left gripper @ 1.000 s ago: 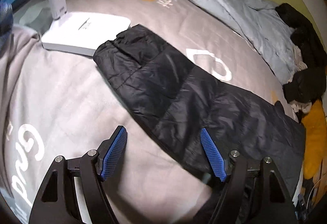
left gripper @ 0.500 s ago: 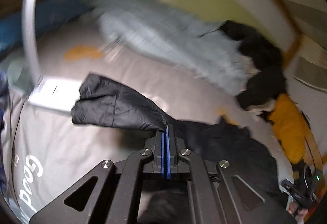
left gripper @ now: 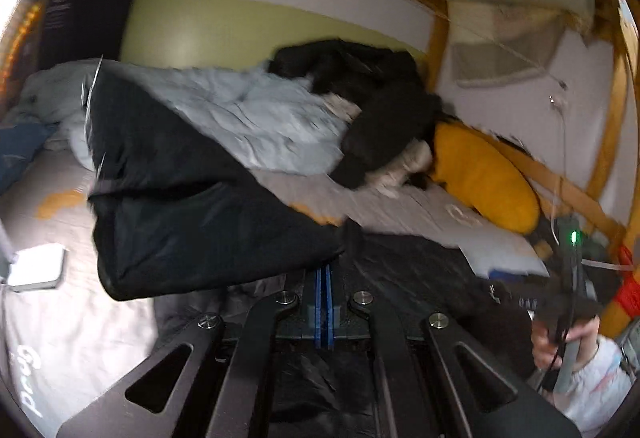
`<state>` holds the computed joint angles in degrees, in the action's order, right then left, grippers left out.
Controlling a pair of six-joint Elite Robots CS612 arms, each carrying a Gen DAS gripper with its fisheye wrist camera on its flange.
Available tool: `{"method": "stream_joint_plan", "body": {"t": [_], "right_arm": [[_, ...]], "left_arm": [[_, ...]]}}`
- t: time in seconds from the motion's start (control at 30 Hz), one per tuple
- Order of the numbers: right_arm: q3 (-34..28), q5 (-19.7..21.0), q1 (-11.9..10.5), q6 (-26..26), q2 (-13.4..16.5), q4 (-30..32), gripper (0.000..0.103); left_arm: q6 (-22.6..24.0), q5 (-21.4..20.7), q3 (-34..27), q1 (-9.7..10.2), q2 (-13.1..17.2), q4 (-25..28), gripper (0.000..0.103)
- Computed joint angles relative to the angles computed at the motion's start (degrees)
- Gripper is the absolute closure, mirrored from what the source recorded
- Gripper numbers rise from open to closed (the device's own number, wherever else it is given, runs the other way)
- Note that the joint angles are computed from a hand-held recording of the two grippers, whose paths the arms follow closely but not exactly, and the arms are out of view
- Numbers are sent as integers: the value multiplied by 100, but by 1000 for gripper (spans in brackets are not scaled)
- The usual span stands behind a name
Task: Fold large clothes
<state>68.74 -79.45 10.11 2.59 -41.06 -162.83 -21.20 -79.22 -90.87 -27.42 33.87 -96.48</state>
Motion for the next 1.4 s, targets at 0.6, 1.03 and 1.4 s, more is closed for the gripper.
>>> {"method": "stream_joint_plan", "body": {"t": [0.6,1.03,1.4], "right_arm": [[57,85,-38,66,-43,-198,35],[111,217,-82,61,-80,-240,35],[210,814,-121,-213,-127,763,35]], "left_arm": [[634,-916,505,-356,35,1180,102],[795,-667,18,-398,37,1340,51],[197,1019,-302,-196,-34,1550,32]]}}
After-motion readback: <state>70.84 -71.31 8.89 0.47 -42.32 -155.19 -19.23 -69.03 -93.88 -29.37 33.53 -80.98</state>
